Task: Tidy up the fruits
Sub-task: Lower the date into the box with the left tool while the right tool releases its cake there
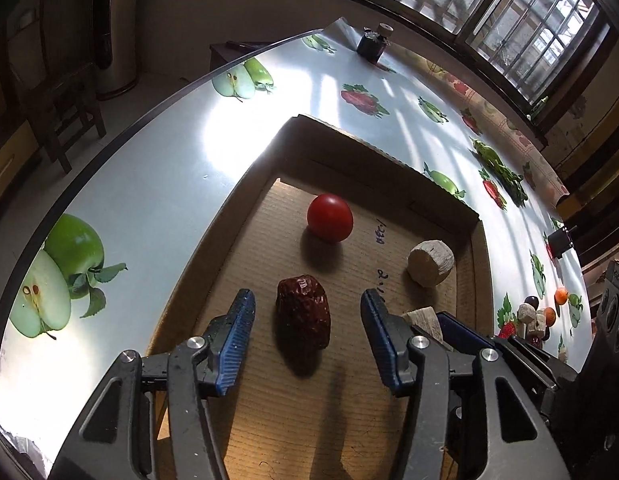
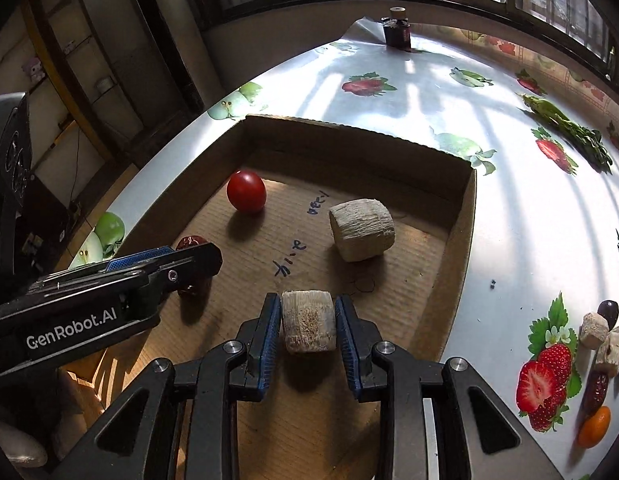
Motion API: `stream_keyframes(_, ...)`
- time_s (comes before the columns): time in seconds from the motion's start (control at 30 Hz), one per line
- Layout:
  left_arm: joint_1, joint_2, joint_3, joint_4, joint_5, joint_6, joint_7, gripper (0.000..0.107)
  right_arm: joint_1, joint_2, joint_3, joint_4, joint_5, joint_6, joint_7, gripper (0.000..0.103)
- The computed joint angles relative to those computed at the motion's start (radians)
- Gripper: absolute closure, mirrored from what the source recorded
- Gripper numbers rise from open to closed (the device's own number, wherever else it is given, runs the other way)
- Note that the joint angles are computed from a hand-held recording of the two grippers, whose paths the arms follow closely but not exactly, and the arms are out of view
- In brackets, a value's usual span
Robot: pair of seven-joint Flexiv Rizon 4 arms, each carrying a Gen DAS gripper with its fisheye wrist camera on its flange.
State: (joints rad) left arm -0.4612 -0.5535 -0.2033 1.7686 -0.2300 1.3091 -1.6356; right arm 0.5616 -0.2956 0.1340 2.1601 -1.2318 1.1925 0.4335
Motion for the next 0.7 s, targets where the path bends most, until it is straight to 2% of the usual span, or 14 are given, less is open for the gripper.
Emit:
stream_keyframes(0.1, -0.024, 0.027, 0.033, 0.028, 0.024, 0.039, -0.039, 0.052, 0.010, 0.032, 0.003, 0.011, -0.038, -0.037, 0.044, 0.062)
stream_keyframes(0.17, -0.050, 0.054, 0.065, 0.057, 0.052, 0.079, -0.078, 0.050, 0.007, 0.069, 0.011, 0.032, -0.090, -0.057, 0.101, 0.061)
stream_keyframes(0.3, -0.203, 0.102, 0.244, 0.066, 0.208, 0.119, -0.251, 0.026, 0.002, 0.160, 0.064, 0.089, -0.139, -0.164, 0.198, 0.048)
stream_keyframes(0.33, -0.228, 0.111, 0.270, 0.065, 0.247, 0.123, -0.283, 0.025, -0.001, 0.183, 0.079, 0.107, -0.148, -0.185, 0.224, 0.047)
stream_keyframes(0.47, -0.254, 0.145, 0.263, 0.068, 0.344, 0.131, -0.321, 0.023, -0.008, 0.267, 0.136, 0.176, -0.137, -0.250, 0.305, 0.047)
stream_keyframes(0.57, -0.320, 0.156, 0.314, 0.038, 0.452, 0.105, -0.396, 0.023, -0.013, 0.316, 0.166, 0.223, -0.112, -0.271, 0.338, 0.046)
stream_keyframes(0.7, -0.363, 0.170, 0.328, 0.002, 0.579, 0.060, -0.470, 0.023, -0.012, 0.388, 0.205, 0.283, -0.063, -0.310, 0.373, 0.046)
